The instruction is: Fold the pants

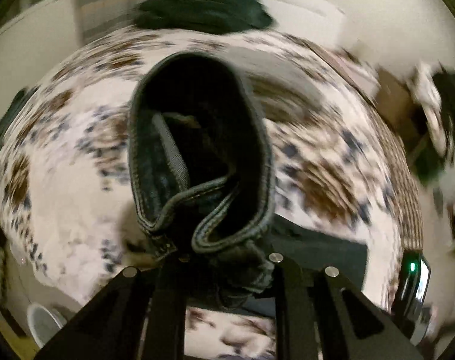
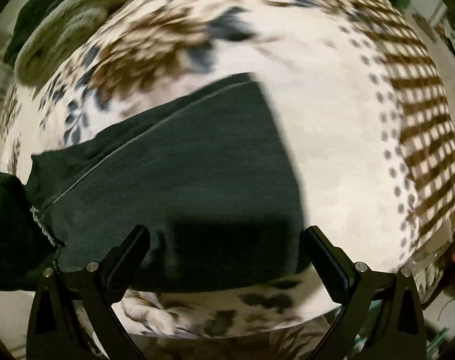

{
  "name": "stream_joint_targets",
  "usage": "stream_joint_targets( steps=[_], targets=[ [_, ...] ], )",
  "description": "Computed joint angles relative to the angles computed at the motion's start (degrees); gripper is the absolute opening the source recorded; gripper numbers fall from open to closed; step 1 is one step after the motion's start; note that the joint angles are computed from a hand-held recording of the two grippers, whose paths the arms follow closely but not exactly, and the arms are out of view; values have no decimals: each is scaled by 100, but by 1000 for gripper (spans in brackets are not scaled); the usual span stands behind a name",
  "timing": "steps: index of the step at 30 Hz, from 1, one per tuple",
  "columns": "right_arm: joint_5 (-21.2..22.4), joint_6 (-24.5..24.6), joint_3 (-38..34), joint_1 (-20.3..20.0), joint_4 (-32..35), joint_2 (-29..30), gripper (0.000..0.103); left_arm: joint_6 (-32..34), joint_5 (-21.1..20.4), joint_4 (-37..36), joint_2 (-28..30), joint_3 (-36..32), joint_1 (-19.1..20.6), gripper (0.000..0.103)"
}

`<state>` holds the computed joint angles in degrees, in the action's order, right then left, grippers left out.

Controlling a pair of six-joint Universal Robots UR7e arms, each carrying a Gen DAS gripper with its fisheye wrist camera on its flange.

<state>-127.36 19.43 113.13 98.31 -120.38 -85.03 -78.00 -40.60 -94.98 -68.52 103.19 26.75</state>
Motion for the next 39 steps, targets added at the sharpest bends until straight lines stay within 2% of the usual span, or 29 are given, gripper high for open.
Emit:
stream_joint_targets(
  steps=[3, 7, 9, 13, 15, 16, 17, 18, 20, 21, 23, 25, 30, 35, 39],
  targets=[
    [78, -354, 48, -374, -85, -310, 103, 755, -300, -354, 732, -322, 27, 13],
    [215, -749, 35, -758, -59, -706, 103, 1344, -622, -484, 1463, -569, 112, 13],
    [310, -907, -11, -926, -59, -817, 103, 1497, -793, -276, 1834, -772, 168, 13],
    [564, -1161, -166, -1254, 30, -982, 103, 1643, -957, 117, 2212, -988, 237, 14],
    [687, -1129, -206, -1297, 83, -997, 103, 1657, -1049, 312, 2324, -1145, 274, 21],
    [810, -1127, -234, -1351, 133, -1024, 103, 1640, -1120, 474, 2396, -1277, 292, 21],
    [916, -1114, -261, -1390, 183, -1045, 103, 1608, -1186, 581, 2440, -1381, 297, 26],
    [1017, -1098, -284, -1431, 234, -1079, 103, 1597, -1273, 563, 2442, -1423, 292, 36],
    [1292, -1064, -308, -1532, 344, -1194, 103, 1576, -1485, 334, 2385, -1372, 282, 48],
    [1377, -1008, -308, -1519, 308, -1140, 103, 1582, -1636, 218, 2354, -1348, 276, 64],
    [1636, -951, -340, -1549, 269, -1062, 103, 1617, -1853, 207, 2357, -1374, 254, 81],
    [1975, -938, -338, -1602, 220, -1059, 103, 1572, -1931, 358, 2366, -1436, 187, 81],
    [2393, -968, -371, -1481, 50, -878, 103, 1007, -1849, 1263, 2293, -1653, 69, 81],
    [2760, -1113, -507, -1305, 30, -556, 103, 332, -1628, 2323, 2186, -1812, 130, 82],
    [3051, -1195, -620, -1178, 20, -309, 103, 58, -1489, 2781, 2065, -1797, 302, 82]
  ],
)
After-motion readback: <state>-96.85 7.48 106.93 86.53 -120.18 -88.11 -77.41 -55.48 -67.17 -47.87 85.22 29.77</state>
